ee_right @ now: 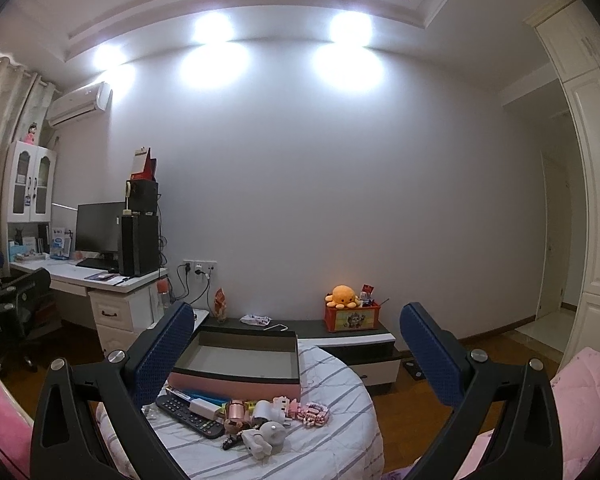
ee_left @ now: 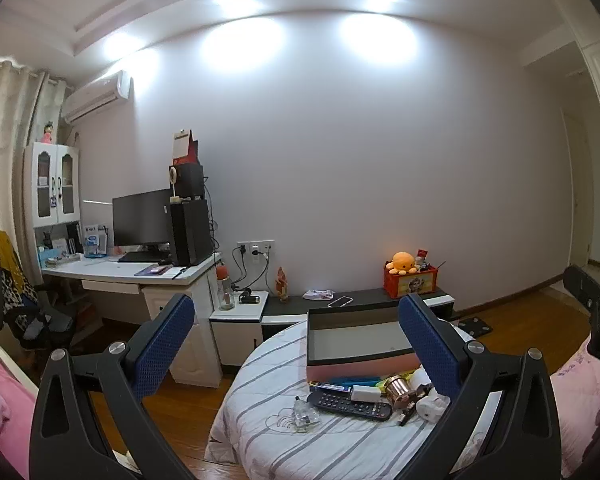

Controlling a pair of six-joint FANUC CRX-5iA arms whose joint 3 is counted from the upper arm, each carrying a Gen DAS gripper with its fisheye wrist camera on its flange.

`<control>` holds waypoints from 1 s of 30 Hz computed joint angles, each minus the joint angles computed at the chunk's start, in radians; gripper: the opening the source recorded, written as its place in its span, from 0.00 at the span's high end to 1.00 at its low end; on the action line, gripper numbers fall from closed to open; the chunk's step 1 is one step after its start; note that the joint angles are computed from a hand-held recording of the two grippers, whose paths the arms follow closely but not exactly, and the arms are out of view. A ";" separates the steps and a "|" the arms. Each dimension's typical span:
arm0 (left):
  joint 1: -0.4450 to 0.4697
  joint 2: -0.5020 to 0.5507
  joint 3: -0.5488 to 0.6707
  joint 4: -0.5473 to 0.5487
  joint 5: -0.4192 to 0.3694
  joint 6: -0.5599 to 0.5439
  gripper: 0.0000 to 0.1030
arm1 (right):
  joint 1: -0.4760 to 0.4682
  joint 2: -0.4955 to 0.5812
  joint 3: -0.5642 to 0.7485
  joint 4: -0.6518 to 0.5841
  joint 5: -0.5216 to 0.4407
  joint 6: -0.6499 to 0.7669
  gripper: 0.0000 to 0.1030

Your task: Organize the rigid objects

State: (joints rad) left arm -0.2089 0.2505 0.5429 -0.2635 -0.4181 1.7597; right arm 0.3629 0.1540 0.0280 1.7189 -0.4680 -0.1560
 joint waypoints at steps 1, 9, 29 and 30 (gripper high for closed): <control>0.000 0.006 0.002 0.012 0.002 -0.011 0.00 | -0.004 0.001 -0.001 0.002 0.005 -0.004 0.00; -0.003 0.056 0.050 0.068 -0.003 -0.070 0.00 | -0.029 0.024 0.020 -0.038 0.023 0.002 0.00; -0.013 0.229 0.298 0.027 -0.147 -0.061 0.00 | -0.046 0.164 0.192 -0.244 0.062 0.193 0.00; -0.011 0.231 0.299 0.031 -0.146 -0.059 0.00 | -0.044 0.169 0.199 -0.253 0.062 0.203 0.00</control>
State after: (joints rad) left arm -0.2197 0.4812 0.8419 -0.2327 -0.5645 1.7010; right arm 0.3188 0.3229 0.2265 1.4662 -0.4061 0.0471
